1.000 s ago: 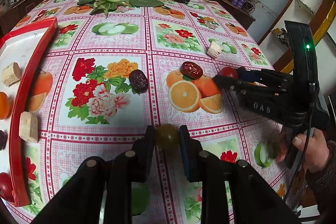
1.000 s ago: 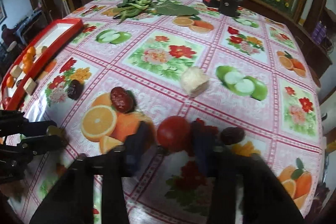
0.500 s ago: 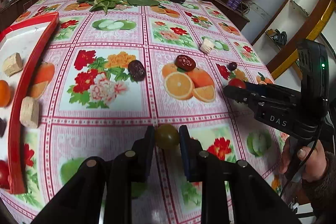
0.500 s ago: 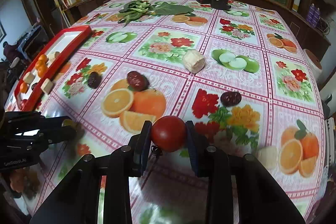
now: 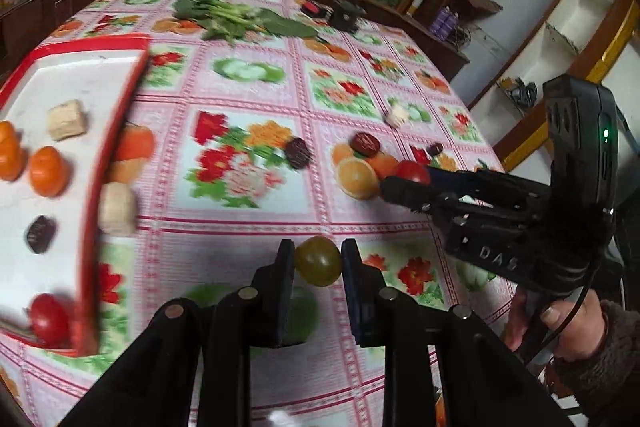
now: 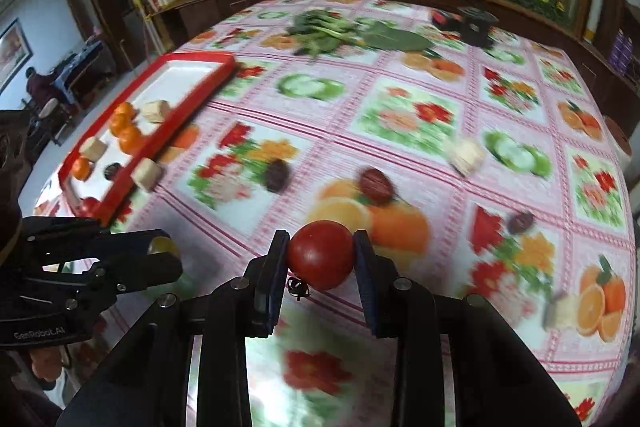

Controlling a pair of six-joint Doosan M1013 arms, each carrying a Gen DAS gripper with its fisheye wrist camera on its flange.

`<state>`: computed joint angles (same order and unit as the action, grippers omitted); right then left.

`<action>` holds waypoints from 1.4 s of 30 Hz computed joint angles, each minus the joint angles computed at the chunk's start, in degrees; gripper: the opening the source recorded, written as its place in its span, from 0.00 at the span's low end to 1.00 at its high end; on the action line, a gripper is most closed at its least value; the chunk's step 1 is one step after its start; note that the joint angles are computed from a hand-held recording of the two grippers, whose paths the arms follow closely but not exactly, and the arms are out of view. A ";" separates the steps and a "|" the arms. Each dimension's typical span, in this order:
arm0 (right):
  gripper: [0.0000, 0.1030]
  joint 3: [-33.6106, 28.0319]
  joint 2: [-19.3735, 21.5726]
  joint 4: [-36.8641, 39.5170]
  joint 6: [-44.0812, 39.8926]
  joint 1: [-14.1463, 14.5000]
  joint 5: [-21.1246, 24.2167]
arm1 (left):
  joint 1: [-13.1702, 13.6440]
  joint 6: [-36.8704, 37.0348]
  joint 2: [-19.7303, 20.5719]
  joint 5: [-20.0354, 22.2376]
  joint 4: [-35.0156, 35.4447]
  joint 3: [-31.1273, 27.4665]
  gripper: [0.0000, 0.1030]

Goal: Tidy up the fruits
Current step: 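Carry the red tomato and green-yellow tomato over the white tray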

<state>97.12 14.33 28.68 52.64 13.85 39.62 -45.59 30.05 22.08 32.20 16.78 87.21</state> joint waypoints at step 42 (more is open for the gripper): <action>0.30 -12.93 10.59 3.43 -6.66 13.86 10.43 | 6.39 -16.46 -7.96 8.15 12.66 12.66 0.26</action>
<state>84.18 24.92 32.11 45.98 27.71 50.05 -39.21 13.59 14.12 40.35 29.44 99.86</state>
